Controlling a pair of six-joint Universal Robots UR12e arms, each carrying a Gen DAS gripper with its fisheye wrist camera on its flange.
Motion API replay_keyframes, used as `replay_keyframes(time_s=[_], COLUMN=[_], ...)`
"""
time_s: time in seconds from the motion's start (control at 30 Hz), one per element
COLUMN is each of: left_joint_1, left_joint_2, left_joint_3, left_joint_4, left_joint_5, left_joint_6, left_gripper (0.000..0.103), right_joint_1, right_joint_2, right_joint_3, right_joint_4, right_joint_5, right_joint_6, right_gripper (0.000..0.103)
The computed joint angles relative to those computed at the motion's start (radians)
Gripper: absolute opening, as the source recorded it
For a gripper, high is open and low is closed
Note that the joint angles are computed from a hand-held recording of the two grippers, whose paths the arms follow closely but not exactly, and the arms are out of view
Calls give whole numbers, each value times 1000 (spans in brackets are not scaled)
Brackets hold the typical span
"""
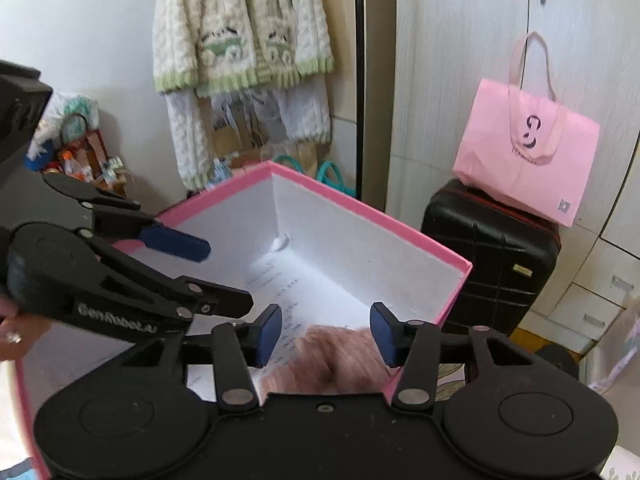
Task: Organize soft objects
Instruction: 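Open the left tool over the box while the right tool releases the scrunchie, then move both tools back toward the wet-wipes pack on the table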
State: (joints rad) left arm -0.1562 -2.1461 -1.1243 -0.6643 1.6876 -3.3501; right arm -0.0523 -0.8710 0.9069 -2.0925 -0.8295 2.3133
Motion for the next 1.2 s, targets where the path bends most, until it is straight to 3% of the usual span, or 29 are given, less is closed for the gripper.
replay_keyframes(time_s=[0.13,0.5,0.63,1.03,1.2], left_joint_1=[-6,-59,-73,-120,-130], left_joint_2=[39,142,182,255,270], left_joint_3=[-44,-159,-208,-292,-307], left_joint_4=[35,115,147,176,155], left_joint_5=[-19,39,20,43,6], left_joint_6=[48,137,170,226,230], left_gripper=[68,68,68,68,69], right_joint_1=[-20,-62,-78,-127,-155], right_joint_2=[-47,-187,-234,-328,-358], right_joint_3=[55,222,275,395,442], right_joint_4=[22,16,24,-30,-61], right_joint_5=[37,74,86,118,122], right_joint_6=[-36,-143,-179,-222,-219], right_gripper=[54,54,54,59,62])
